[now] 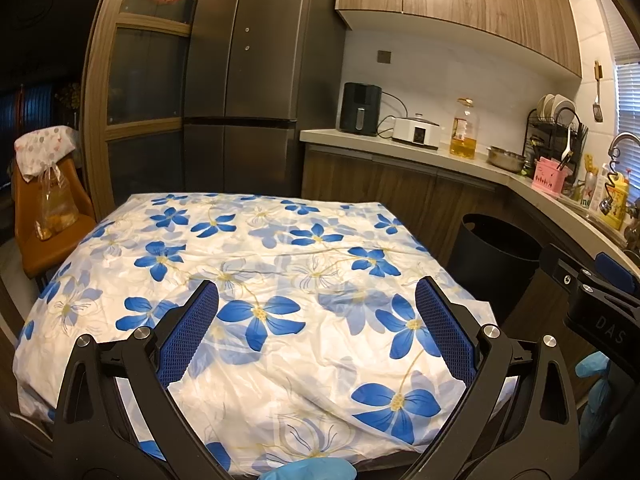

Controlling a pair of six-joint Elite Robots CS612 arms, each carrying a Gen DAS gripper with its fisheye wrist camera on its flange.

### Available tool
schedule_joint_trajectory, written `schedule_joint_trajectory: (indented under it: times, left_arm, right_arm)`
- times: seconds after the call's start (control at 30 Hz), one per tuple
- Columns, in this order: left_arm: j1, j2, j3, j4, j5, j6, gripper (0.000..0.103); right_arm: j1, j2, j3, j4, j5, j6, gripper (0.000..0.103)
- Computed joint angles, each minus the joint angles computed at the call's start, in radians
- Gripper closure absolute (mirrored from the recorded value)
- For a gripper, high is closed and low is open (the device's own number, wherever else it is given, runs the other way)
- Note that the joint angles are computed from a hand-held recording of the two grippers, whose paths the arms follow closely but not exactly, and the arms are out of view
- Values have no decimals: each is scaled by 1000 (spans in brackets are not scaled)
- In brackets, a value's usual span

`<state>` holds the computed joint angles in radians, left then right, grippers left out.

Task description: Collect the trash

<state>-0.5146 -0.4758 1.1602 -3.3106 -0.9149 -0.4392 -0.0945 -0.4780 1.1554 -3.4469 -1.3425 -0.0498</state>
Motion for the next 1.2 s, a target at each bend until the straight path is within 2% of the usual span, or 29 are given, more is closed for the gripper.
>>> schedule_joint_trajectory:
  times: [0.3, 0.6, 1.2]
  left_arm:
    - [0, 0, 1, -7, -3, 6, 6]
    - [3, 0, 6, -31, -32, 50, 8]
    - [4, -4, 14, -25, -31, 40, 6]
  right_arm:
    - [-1, 0, 0, 1, 1, 1, 6]
    - [1, -3, 5, -4, -8, 10, 6]
    - [1, -5, 5, -3, -16, 26, 6]
